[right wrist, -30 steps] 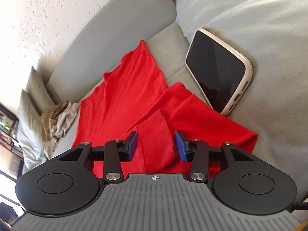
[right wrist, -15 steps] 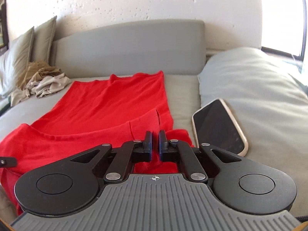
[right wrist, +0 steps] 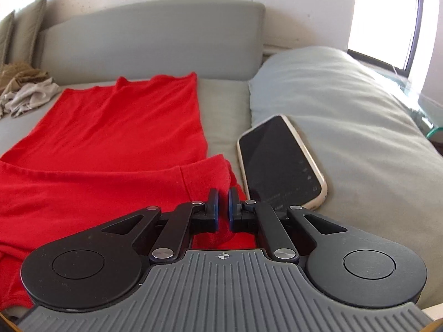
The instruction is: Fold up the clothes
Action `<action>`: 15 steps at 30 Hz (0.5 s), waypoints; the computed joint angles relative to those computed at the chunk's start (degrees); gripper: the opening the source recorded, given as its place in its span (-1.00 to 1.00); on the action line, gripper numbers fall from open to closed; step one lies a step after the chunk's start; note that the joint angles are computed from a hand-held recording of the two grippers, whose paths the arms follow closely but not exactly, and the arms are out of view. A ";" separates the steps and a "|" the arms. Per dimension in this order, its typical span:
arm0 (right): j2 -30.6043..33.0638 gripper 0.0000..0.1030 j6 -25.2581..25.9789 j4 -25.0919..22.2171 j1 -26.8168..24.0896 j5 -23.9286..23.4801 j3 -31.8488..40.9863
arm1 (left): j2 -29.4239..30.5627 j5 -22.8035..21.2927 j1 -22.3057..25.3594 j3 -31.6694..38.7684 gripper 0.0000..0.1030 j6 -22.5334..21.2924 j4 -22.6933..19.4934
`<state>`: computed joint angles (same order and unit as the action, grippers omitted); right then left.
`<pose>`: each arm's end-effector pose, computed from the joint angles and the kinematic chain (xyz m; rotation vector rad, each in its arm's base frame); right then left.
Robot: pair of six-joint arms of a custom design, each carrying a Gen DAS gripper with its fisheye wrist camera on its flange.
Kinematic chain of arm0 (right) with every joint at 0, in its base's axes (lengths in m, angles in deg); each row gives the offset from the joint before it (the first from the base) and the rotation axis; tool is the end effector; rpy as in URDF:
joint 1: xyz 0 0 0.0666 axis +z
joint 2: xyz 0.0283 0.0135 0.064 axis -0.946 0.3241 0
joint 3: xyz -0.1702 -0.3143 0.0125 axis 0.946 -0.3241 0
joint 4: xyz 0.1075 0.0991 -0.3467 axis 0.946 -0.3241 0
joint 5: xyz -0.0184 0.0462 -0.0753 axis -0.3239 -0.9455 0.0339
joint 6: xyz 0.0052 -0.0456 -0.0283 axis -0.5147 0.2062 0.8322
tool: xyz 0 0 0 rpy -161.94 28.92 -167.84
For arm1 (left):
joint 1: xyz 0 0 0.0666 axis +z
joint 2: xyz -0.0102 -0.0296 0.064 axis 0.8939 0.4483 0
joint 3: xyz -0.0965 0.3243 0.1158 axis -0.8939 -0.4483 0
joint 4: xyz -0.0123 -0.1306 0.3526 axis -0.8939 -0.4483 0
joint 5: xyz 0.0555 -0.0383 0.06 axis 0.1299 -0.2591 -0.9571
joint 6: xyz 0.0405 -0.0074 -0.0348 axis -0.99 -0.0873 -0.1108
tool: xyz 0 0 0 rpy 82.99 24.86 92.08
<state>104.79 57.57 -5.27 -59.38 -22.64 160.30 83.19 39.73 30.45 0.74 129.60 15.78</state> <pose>0.5535 0.1074 0.3053 -0.0026 2.2830 -0.0535 0.4532 -0.2741 0.3305 -0.5292 2.2547 -0.1219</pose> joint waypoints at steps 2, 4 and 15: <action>0.94 -0.86 -0.74 -2.46 -0.26 -0.37 1.26 | -0.19 1.17 0.21 0.23 -0.42 -0.05 -0.54; 0.87 -0.82 -1.60 -2.92 -0.45 -1.14 1.39 | -0.34 2.94 0.47 0.87 -0.39 -0.06 -1.78; -13.72 -0.12 -23.91 13.31 -6.90 -17.62 -12.68 | -4.52 16.76 1.97 4.67 -0.13 -14.61 -10.33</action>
<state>91.07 33.66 8.04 -66.28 -40.26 147.62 78.67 56.49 32.42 5.41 114.99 5.45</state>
